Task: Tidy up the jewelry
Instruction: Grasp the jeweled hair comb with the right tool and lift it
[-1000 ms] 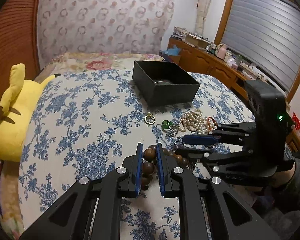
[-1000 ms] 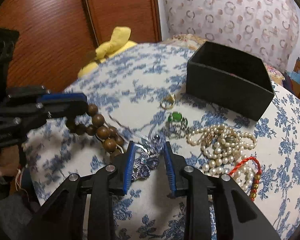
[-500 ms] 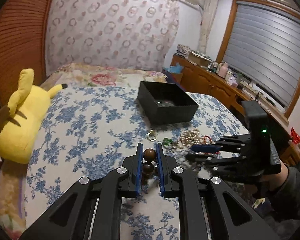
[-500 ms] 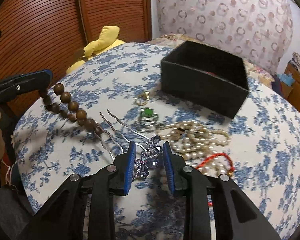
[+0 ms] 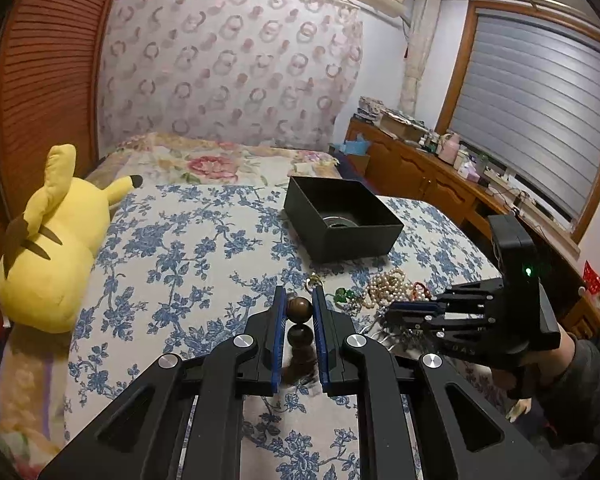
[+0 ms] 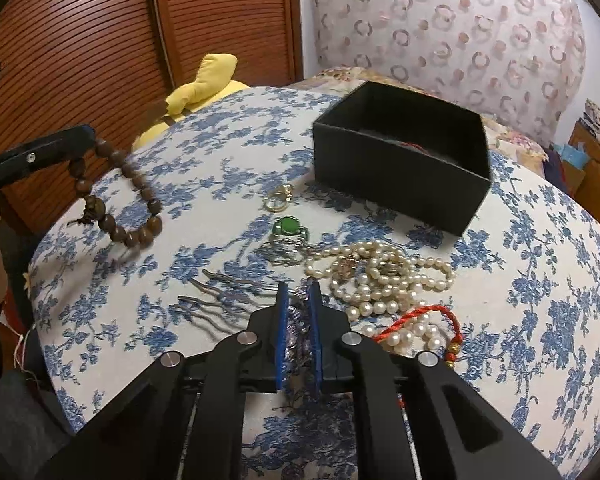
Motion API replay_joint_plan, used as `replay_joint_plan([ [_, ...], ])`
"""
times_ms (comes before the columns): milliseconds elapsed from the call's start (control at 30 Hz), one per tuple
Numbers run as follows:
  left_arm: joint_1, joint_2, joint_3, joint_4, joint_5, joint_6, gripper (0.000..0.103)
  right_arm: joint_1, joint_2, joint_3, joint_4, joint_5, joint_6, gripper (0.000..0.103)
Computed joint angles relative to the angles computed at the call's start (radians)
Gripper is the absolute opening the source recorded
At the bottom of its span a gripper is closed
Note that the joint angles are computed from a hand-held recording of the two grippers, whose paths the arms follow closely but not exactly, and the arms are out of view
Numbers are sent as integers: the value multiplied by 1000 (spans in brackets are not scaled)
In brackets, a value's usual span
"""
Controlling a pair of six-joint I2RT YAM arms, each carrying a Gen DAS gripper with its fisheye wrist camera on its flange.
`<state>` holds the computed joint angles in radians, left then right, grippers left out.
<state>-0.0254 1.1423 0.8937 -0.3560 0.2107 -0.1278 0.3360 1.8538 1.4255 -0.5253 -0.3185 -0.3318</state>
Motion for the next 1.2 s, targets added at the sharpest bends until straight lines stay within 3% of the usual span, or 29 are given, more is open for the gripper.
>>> replay_joint_plan([
  [100, -6, 0, -4, 1, 1, -1, 12, -5, 14, 15, -12, 9, 3, 29],
  [200, -14, 4, -4, 2, -1, -1, 12, -14, 19, 29, -33, 2, 0, 31],
  [433, -35, 14, 0, 11, -11, 0, 12, -11, 46, 75, -105, -54, -7, 31],
  [533, -41, 23, 3, 13, -15, 1, 12, -24, 60, 89, -128, -104, -4, 25],
  [800, -45, 50, 23, 21, -14, -1, 12, -33, 32, 56, -91, -108, -8, 24],
  [1033, -60, 99, 121, 21, -13, 1, 12, -47, -31, 51, -56, -101, -18, 24],
  [1200, -83, 156, 230, 9, -25, 12, 12, -81, -14, 147, -68, -109, -22, 24],
])
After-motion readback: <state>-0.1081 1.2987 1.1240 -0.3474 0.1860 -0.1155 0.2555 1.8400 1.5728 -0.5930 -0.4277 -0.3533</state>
